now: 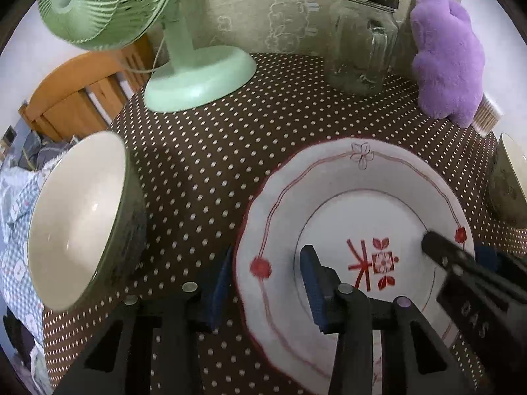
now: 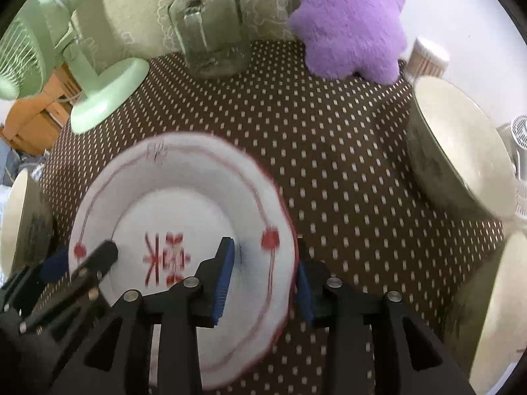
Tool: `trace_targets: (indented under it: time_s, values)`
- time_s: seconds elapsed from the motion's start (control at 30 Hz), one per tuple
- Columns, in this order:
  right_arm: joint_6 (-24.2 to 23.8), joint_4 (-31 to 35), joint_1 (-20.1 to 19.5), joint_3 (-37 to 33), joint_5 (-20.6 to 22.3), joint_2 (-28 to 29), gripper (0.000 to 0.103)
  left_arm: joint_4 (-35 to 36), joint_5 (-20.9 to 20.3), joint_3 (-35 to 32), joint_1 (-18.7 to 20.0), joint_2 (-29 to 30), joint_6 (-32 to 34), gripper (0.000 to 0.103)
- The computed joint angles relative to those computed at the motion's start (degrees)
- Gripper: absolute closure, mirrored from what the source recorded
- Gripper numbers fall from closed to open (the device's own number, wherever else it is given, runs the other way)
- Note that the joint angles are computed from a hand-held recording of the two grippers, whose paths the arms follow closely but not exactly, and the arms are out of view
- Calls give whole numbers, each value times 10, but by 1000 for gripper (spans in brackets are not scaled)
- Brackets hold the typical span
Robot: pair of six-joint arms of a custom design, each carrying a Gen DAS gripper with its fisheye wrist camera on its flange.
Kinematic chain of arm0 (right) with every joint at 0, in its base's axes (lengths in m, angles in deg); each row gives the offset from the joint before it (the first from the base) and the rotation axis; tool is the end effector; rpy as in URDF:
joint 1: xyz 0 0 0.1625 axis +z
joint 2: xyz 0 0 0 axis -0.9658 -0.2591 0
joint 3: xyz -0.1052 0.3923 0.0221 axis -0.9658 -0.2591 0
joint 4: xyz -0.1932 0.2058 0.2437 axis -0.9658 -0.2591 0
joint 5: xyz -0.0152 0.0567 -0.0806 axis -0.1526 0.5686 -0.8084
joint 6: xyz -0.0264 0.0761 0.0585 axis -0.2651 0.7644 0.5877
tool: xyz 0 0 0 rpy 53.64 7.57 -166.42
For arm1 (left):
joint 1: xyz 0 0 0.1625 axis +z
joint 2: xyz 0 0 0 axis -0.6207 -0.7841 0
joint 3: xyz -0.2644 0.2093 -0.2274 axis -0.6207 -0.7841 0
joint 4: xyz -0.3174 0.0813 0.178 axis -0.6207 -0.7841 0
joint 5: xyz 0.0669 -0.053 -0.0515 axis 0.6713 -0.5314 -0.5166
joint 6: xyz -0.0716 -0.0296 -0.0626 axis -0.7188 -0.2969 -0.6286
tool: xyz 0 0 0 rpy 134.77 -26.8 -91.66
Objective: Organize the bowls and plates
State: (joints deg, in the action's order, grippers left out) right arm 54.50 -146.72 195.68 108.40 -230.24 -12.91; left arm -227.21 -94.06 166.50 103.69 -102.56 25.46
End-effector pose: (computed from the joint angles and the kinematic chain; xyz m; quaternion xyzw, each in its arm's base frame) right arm 0.4064 -0.5804 -0.0600 -0.1201 -0.8844 0.2679 0.3627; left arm -0.0485 -0.5881 0.3048 0.2506 0.8890 -0.1543 0.3507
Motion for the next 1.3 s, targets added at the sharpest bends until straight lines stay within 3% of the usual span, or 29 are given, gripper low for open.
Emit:
trace_targets:
  time_s: [0.2,0.6,0.73,0.9,1.3]
  values:
    - [-4,2,-6,-21,-1,8,60,-7,3,5,-2,0,2,62]
    - [65,50,23,15,-13,-24,60,31,-21,25,-23,-52,-7,62]
    - [113,87,43,21,-22,-35,60,40,-23,43,-33,-86,4,62]
    - [221,181,76,12,-29,-42,60,72,-40,49,-38,-126,24,62]
    - [426,424,158,-106,-19,0,60,155,-75,62,-38,-236,68,62]
